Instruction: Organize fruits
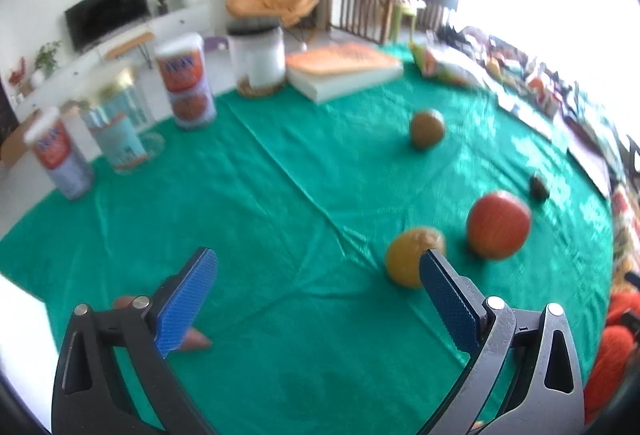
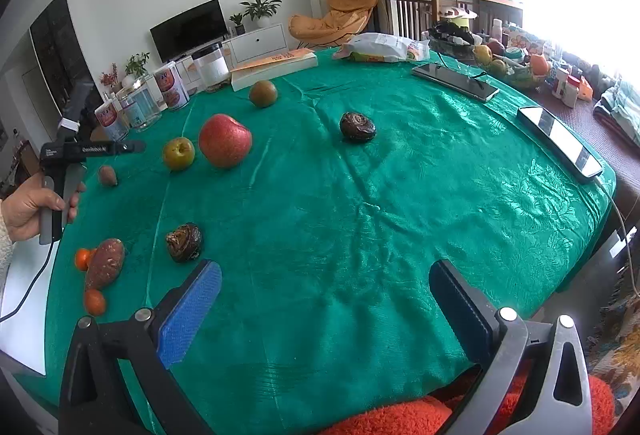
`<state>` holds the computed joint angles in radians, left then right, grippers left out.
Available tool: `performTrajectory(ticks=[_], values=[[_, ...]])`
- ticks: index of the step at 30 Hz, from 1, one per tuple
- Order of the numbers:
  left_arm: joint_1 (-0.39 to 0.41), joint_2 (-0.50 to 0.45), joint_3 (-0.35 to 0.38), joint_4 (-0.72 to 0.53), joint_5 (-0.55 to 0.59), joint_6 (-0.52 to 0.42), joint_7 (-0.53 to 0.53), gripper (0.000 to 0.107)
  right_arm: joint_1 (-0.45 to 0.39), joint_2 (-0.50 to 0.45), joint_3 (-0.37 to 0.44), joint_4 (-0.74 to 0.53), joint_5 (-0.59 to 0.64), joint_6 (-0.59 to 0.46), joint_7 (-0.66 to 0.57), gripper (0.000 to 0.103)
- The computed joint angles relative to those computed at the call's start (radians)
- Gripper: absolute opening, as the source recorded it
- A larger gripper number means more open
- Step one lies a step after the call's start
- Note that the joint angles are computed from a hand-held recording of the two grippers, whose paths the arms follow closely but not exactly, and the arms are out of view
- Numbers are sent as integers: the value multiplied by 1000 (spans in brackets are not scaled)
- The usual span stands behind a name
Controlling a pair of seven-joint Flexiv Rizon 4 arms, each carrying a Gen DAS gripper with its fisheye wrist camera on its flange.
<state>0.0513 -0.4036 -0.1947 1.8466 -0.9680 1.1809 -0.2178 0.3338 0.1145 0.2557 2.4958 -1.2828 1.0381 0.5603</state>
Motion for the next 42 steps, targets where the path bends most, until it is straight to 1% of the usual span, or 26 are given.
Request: performTrajectory(ticks=[1, 2, 4, 5, 6, 7, 8, 9, 10, 11, 12, 13, 14, 15, 16, 19, 22, 24, 26, 29, 30, 32, 34, 38, 39, 42], values=[[15, 62, -31, 38, -94, 37, 57, 101, -1, 6, 0, 4, 7, 3, 0, 103], [11, 122, -42, 72, -188, 75, 126, 102, 1, 13, 4, 7, 28, -2, -8, 103], [-23, 241, -39, 138, -349, 154, 261, 102, 21, 20, 26, -4, 144, -43, -81, 103], [-45, 300, -26, 176, -406, 180, 303, 102, 36, 21, 38, -16, 212, -73, -130, 103], [-70, 354, -10, 217, -451, 212, 324, 102, 50, 24, 49, -30, 270, -99, -173, 103], [-95, 397, 5, 258, -450, 268, 300, 102, 63, 28, 59, -46, 315, -126, -211, 103], [-130, 441, 13, 309, -487, 347, 303, 102, 77, 32, 69, -64, 349, -154, -247, 103], [-172, 468, 19, 338, -569, 420, 339, 102, 90, 35, 81, -85, 372, -189, -277, 103], [-207, 502, 40, 389, -586, 447, 315, 102, 105, 36, 93, -109, 387, -230, -307, 103], [-213, 538, 62, 452, -537, 419, 245, 102, 120, 36, 105, -131, 397, -272, -332, 103], [-192, 571, 82, 515, -424, 356, 145, 102, 134, 35, 114, -151, 400, -306, -350, 103], [-161, 599, 104, 570, -264, 281, 23, 102, 147, 35, 122, -168, 402, -333, -363, 103], [-134, 618, 115, 614, -141, 228, -71, 102, 160, 33, 129, -183, 405, -357, -374, 103], [-125, 626, 116, 647, -70, 211, -135, 102, 173, 31, 135, -195, 410, -378, -384, 103], [-129, 631, 117, 678, -37, 214, -181, 102, 183, 30, 138, -204, 411, -394, -389, 103], [-170, 644, 124, 738, 10, 251, -253, 102, 209, 28, 151, -223, 403, -461, -388, 103], [-227, 656, 152, 754, 12, 291, -262, 102, 230, 30, 159, -234, 400, -511, -379, 103], [-285, 664, 197, 743, -36, 278, -229, 102, 242, 27, 162, -242, 396, -538, -372, 103], [-328, 673, 234, 735, -55, 260, -209, 102, 253, 20, 163, -253, 391, -564, -369, 103], [-366, 670, 269, 736, -31, 262, -206, 102, 268, 10, 164, -267, 385, -598, -368, 103], [-363, 668, 282, 735, -5, 237, -222, 102, 272, 7, 164, -269, 383, -607, -369, 103], [-340, 655, 311, 724, 37, 144, -242, 102, 276, 8, 160, -264, 372, -606, -358, 103], [-326, 627, 329, 720, 1, 93, -209, 102, 272, 19, 155, -235, 347, -574, -315, 103], [-281, 567, 322, 735, -121, 82, -108, 102, 250, 35, 143, -143, 294, -440, -179, 103], [-263, 556, 317, 737, -123, 70, -95, 102, 244, 31, 138, -122, 279, -399, -143, 103], [-212, 522, 294, 721, -62, 18, -110, 101, 227, 1, 117, -78, 243, -283, -69, 103]])
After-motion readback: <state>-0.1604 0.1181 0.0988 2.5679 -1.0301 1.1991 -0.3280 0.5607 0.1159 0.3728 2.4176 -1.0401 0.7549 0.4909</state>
